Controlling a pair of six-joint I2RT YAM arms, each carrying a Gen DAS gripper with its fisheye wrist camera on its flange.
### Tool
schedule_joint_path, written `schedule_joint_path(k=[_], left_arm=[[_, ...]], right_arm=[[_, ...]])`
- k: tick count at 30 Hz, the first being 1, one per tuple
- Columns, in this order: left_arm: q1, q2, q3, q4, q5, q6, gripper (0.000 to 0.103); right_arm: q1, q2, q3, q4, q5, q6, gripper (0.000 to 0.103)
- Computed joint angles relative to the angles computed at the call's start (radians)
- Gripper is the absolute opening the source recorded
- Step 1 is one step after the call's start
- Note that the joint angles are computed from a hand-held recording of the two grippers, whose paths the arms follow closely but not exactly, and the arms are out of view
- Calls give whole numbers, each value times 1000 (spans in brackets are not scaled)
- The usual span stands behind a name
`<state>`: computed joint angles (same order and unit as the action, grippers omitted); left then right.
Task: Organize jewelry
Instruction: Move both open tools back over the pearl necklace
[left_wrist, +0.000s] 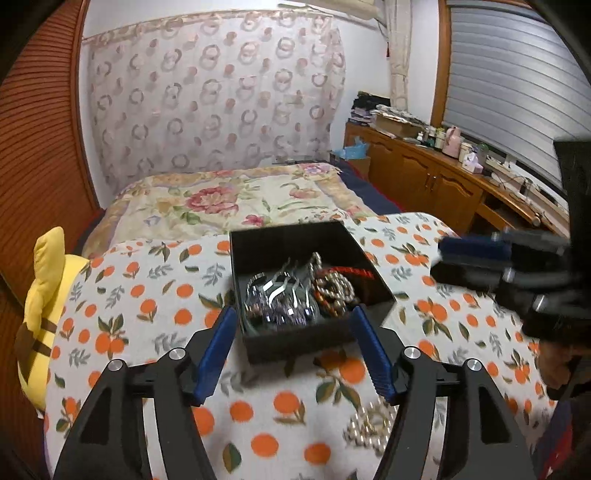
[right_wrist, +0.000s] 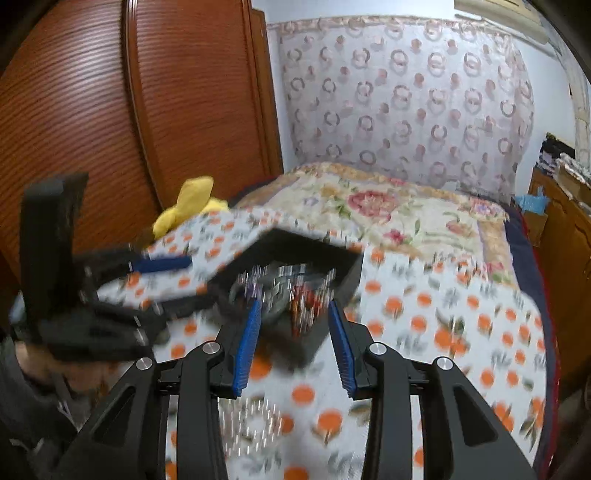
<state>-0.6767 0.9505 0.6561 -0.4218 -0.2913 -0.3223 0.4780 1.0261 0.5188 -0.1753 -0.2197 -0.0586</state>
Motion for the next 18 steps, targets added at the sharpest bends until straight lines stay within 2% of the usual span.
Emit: schedule_joint_path(k=[2, 7, 18], left_arm=[[-23, -33, -23, -18, -12, -13, 67], [-62, -102, -80, -61, -29, -49, 71], [-83, -174, -143, -110, -35, -93, 72]], right_arm=[[-1, -28, -58, 1, -3, -6, 34], [31, -16, -144, 17, 13, -13, 33], [84, 166, -141, 86, 73, -28, 29]])
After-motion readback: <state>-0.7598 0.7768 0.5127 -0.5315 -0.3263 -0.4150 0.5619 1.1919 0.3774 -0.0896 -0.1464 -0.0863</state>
